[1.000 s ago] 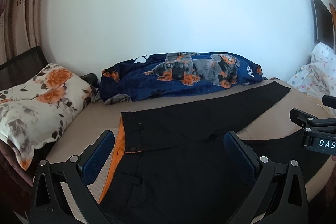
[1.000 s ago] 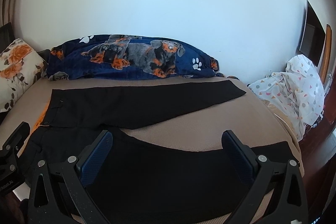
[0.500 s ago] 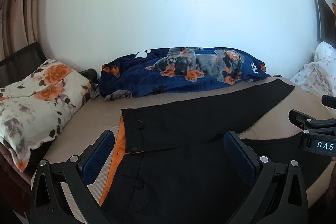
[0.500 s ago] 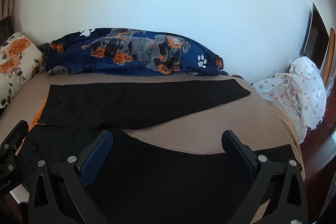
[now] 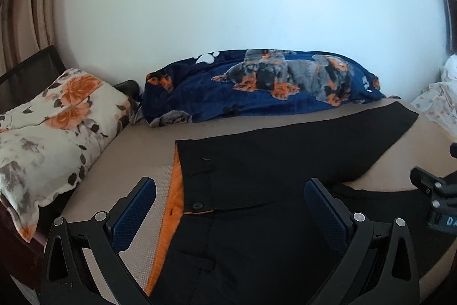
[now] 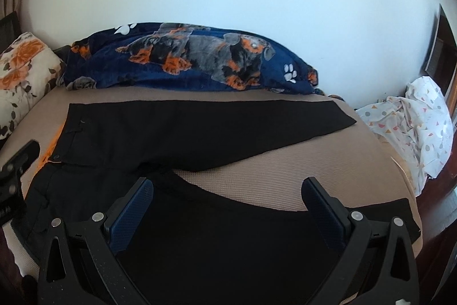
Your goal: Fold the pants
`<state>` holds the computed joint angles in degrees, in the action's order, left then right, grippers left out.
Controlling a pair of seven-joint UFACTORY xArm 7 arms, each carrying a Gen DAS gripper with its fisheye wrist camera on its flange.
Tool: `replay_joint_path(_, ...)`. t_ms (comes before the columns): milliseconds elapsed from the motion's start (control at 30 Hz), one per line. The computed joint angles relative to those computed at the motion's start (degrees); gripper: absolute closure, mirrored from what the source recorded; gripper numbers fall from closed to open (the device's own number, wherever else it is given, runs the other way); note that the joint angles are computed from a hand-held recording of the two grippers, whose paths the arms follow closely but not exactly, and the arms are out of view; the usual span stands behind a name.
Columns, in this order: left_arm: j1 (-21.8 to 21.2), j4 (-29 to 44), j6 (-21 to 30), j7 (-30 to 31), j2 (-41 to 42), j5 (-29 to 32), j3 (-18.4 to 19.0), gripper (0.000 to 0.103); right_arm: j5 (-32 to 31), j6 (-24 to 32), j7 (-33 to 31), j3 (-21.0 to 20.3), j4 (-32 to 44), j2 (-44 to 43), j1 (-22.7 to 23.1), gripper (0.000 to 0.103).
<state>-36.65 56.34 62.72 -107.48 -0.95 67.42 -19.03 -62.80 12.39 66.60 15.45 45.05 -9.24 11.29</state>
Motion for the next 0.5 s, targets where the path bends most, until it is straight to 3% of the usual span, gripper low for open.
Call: replay_joint_path(500, 3.92, -2.53, -4.88, 1.7, 0.47, -1.75, 2.74, 0.0, -0.59, -0.69, -0.74, -1.9, 3.63, 5.74, 5.04, 0.0)
